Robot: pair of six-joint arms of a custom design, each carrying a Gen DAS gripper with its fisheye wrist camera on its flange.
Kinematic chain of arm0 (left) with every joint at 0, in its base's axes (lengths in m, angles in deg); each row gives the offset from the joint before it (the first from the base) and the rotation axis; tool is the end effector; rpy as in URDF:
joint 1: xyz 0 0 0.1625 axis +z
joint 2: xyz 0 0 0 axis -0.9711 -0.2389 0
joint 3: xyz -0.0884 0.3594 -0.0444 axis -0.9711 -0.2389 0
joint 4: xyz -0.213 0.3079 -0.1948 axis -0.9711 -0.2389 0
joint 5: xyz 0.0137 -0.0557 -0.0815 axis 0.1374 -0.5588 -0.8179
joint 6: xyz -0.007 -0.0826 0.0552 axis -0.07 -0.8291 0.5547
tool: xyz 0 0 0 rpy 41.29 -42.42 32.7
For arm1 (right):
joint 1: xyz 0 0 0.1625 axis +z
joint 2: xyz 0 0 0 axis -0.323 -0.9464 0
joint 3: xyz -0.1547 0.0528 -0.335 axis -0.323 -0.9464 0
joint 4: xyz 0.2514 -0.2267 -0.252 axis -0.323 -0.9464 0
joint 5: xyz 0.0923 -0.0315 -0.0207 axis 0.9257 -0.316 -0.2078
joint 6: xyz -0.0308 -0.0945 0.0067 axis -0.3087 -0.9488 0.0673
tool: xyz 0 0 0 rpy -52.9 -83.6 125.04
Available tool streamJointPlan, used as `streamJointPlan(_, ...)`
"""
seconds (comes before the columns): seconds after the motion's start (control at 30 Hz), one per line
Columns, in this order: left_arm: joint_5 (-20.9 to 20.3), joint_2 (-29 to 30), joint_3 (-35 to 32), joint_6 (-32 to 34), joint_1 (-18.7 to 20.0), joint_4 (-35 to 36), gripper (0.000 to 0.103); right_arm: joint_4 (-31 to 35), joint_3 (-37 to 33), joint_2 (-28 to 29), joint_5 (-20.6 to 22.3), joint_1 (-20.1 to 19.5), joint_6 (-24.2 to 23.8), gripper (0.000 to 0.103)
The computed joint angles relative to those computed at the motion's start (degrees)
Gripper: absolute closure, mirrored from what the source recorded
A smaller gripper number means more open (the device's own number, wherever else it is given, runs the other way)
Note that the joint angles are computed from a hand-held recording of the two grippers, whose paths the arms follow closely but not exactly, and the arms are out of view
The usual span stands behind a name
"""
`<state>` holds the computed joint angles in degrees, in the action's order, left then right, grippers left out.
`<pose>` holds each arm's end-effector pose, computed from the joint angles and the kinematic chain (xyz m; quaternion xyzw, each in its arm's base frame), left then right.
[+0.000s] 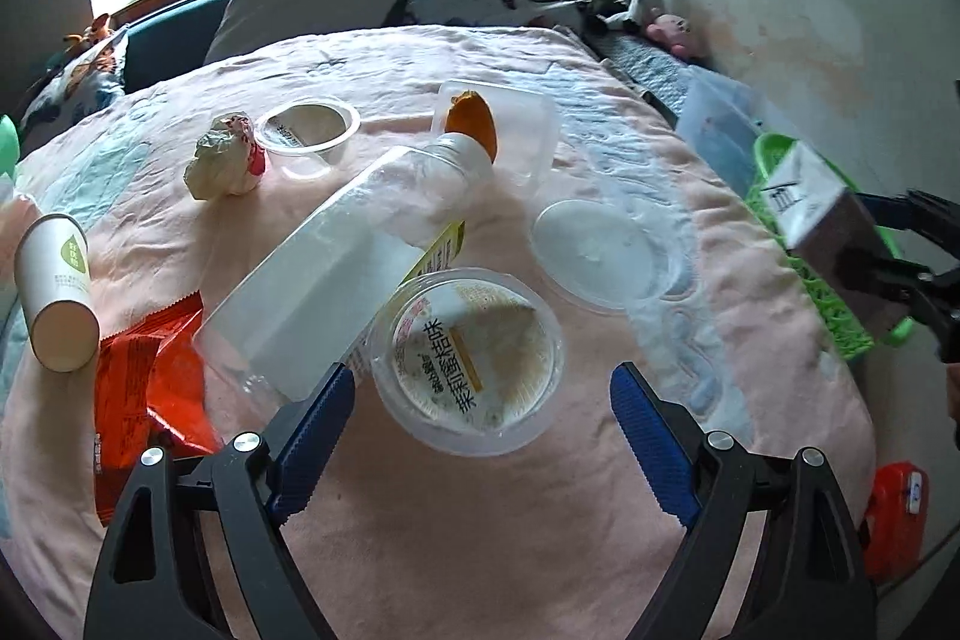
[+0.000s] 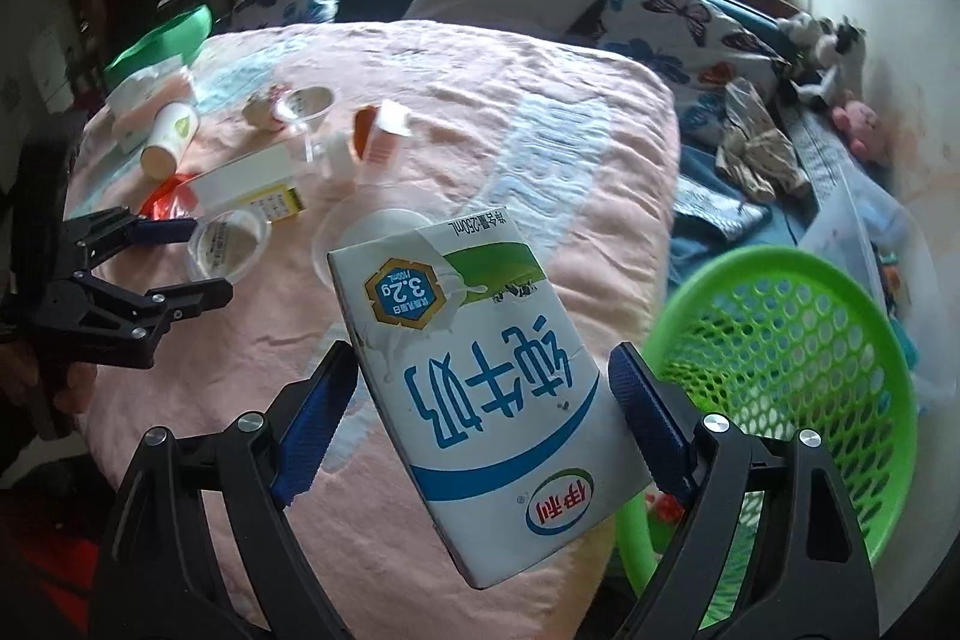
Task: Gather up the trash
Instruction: 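Carry the milk carton to the green basket and drop it in while the left gripper grasps a plastic cup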
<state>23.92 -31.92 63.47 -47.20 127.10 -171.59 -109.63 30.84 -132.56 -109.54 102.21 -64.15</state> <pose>-0.2573 -0.6284 -0.0773 0.2426 0.9027 -0.2353 0.2664 0.0259 -0.5883 0.2579 0.2435 -0.8799 0.2373 0.3320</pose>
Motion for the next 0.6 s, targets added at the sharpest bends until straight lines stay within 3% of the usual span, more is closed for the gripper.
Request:
streamJointPlan(0.07,1.18,0.91,-0.91,-0.13,-0.19,0.38,0.019,-0.6,0.5,-0.85,0.23,-0.62,0.8,0.018)
streamJointPlan(0.3,1.87,2.73,-3.86,-3.92,0.3,3.73,0.041,-2.99,1.85,-3.17,-0.24,-2.66,2.95,0.018)
streamJointPlan(0.6,1.74,2.04,-2.04,-2.19,-1.29,0.95,0.041,-5.67,1.8,-4.91,-1.09,-6.42,7.72,0.018)
